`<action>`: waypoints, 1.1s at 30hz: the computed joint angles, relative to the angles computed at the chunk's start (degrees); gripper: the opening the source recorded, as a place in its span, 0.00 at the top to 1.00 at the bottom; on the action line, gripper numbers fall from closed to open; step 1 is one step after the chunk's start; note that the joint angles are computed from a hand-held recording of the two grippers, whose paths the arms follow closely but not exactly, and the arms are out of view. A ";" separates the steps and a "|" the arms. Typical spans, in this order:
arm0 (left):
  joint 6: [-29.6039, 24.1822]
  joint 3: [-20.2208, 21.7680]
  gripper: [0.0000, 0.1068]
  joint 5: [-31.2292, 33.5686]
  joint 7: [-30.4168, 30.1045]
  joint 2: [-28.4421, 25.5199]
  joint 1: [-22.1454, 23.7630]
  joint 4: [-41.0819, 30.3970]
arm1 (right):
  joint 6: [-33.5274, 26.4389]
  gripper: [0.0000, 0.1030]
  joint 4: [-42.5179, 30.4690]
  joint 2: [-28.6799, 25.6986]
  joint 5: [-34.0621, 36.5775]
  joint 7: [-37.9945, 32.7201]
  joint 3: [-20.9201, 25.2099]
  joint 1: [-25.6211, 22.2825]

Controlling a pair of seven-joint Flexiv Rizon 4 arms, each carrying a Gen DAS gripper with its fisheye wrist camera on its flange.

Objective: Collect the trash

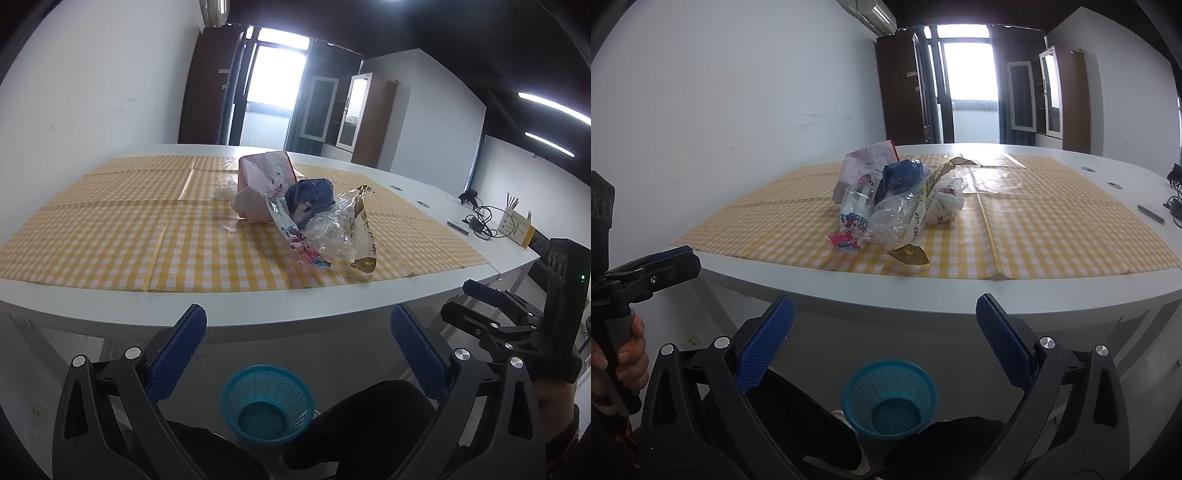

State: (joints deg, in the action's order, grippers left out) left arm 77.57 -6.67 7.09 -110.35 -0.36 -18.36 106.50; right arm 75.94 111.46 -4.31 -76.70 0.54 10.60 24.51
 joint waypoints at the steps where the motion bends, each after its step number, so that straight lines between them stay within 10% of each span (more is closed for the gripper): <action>1: -0.06 -0.03 0.09 -0.03 0.09 -0.06 -0.02 -0.07 | 0.15 0.08 0.00 -0.04 0.17 -0.12 0.01 -0.02; 33: -2.28 0.35 0.09 -1.54 1.40 -2.03 0.96 -2.70 | 0.23 0.09 -0.71 -1.60 3.85 -1.60 -0.61 0.39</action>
State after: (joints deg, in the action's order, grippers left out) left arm 75.29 -6.32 5.56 -108.96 -2.38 -17.40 103.80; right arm 76.17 110.76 -5.91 -72.85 -1.06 9.99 24.90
